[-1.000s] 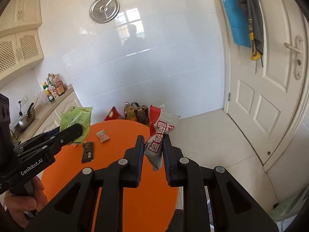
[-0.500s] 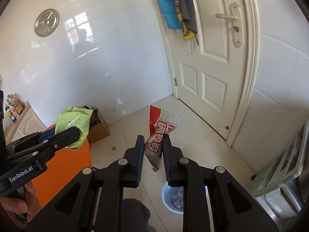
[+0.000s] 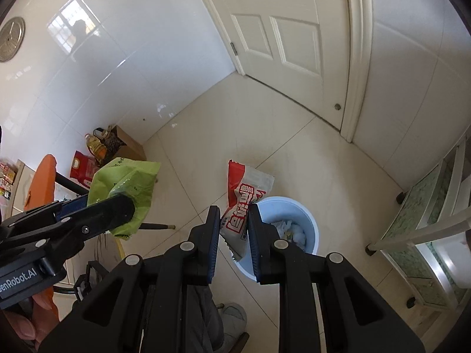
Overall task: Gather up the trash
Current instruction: 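Carry the green bag and red-white wrapper to the bin, then open both grippers over the bin and turn back toward the table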
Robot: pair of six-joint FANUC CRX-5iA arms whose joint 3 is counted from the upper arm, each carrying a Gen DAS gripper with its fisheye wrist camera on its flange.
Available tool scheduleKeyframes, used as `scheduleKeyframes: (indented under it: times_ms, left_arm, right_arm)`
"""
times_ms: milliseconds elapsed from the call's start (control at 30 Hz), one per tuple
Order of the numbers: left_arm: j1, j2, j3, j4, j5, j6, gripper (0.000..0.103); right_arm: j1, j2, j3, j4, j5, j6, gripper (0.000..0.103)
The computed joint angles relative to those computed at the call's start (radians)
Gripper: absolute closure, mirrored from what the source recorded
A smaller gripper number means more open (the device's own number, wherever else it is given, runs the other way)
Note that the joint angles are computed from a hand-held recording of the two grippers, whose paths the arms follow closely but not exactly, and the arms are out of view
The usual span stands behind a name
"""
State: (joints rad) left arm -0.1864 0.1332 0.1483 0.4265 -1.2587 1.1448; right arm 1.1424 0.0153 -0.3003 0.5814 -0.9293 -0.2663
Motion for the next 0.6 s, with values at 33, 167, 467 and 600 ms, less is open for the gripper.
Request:
scheduleKeyframes:
  times_ms: [33, 167, 467, 600]
  left_arm:
    - [-0.004, 0.013, 0.010, -0.010, -0.007, 0.006, 0.076]
    - [-0.058, 0.164, 0.202, -0.042, -0.082, 0.087, 0.074]
    - [-0.091, 0.242, 0.316, -0.116, -0.119, 0.155, 0.029]
    - [-0.101, 0.187, 0.279, -0.170, -0.083, 0.170, 0.016]
  right_arm:
    - [-0.010, 0.007, -0.002, -0.015, 0.013, 0.006, 0.082]
    - [-0.040, 0.017, -0.020, -0.064, 0.060, 0.021, 0.078]
    - [-0.044, 0.011, -0.052, -0.082, 0.079, -0.019, 0.026]
    - [-0.025, 0.013, -0.043, -0.059, 0.027, -0.065, 0.000]
